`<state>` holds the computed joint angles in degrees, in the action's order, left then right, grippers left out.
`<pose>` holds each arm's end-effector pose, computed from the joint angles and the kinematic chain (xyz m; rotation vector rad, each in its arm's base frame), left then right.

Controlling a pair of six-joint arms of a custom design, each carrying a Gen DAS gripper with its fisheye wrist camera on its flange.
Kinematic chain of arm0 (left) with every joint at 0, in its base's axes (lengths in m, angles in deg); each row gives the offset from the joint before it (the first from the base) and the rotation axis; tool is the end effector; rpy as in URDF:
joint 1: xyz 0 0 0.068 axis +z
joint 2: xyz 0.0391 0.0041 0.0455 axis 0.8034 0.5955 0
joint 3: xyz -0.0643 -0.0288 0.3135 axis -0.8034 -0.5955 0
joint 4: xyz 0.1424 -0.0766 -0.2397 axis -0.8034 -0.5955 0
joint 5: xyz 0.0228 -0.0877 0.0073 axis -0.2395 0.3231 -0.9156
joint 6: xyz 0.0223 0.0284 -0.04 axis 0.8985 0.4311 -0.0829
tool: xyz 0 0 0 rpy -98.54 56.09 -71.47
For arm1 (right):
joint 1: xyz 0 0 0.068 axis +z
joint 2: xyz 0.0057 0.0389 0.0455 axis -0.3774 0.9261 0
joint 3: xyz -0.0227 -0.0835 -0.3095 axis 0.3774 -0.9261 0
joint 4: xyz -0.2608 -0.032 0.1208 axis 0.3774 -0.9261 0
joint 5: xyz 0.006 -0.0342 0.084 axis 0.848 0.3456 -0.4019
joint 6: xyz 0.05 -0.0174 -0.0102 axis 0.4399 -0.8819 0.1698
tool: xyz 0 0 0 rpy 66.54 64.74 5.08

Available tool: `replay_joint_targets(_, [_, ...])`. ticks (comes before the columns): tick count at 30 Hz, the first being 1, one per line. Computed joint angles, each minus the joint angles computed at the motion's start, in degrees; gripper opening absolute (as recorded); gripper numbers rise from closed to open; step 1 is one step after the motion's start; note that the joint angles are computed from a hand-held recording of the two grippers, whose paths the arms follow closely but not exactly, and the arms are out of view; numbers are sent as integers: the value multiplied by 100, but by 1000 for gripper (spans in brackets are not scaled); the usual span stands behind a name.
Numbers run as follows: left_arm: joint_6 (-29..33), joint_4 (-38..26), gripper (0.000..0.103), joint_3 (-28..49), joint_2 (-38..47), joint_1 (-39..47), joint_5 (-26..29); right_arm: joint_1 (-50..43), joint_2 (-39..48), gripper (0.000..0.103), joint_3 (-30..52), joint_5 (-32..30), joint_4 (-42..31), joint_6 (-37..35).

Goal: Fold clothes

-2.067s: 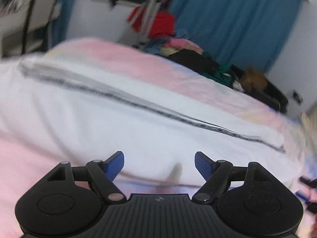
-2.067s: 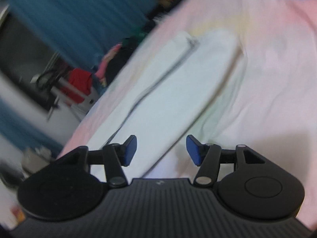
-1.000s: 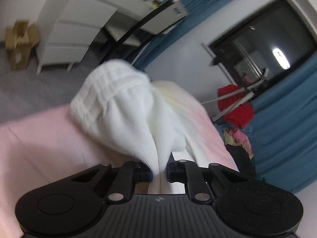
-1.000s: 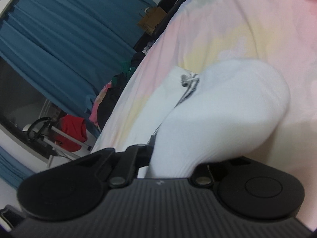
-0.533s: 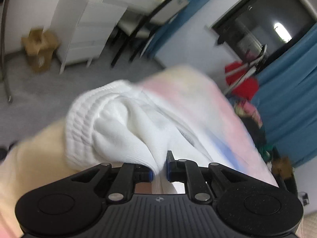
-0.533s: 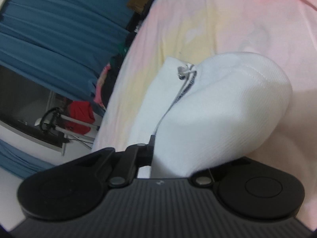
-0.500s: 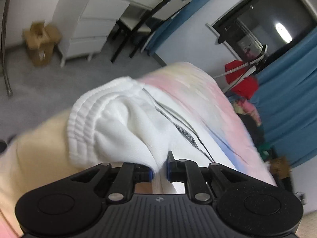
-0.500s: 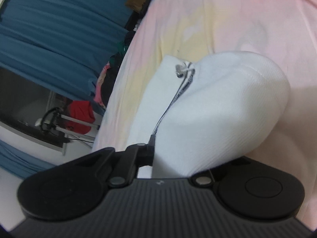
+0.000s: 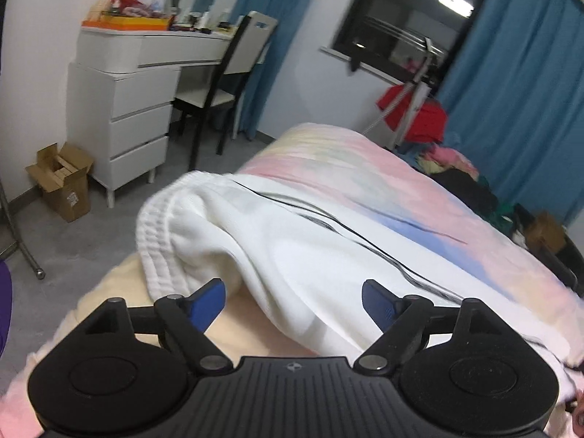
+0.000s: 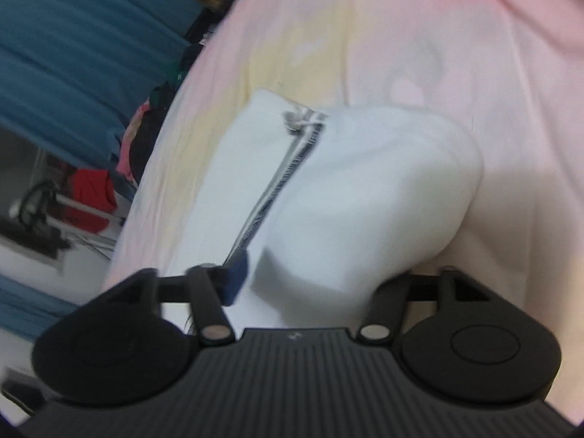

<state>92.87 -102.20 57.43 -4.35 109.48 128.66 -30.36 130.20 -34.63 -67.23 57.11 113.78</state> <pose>0.1926 0.2364 0.3536 -0.1470 2.1968 -0.3562 0.1726 -0.0324 0.2312 1.5504 1.6945 0.3345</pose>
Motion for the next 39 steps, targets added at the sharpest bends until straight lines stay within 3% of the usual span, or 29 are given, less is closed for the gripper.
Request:
replay_joint_targets(3, [147,315,94,-436,-474,-130,397,692,-197,81,316,754,-742,450])
replay_joint_targets(6, [641,-314,94,-614,-580,-653,500,1201,-539,80,386,1175,-1286,1170])
replay_joint_targets(8, [371,-361,94,-813,-644,-1283,364,1858,-788,81,348,1737,-1894,1933])
replay_joint_targets(11, [-394,362,94,-1246,-747,-2622,273,2267,-664,81,359,2183,-2147,2495])
replay_joint_targets(17, [-1533,2372,94,-1490,-279,-5702,-908,2559,-379,81,258,3089,-1885,2881])
replay_joint_targets(21, [-1758,3128,93,-957,646,-7310,-1666,2551,-130,81,270,3404,-2018,3117])
replay_joint_targets(25, [-1401,2812,88,192,1890,-8338,-1728,2556,128,81,175,3661,-1897,3267])
replay_joint_targets(29, [-1151,3170,87,939,2742,-9187,-2410,2634,386,81,68,3866,-1862,3621])
replay_joint_targets(34, [-847,2962,85,2361,3893,-9801,-2991,2429,397,81,-82,3962,-1692,3665])
replay_joint_targets(37, [-405,2036,70,3518,4638,-10079,-3157,2252,444,81,-197,3934,-1532,3705])
replay_joint_targets(39, [5,1780,56,3762,4842,-10200,-3265,2085,404,81,-284,3762,-1338,3542])
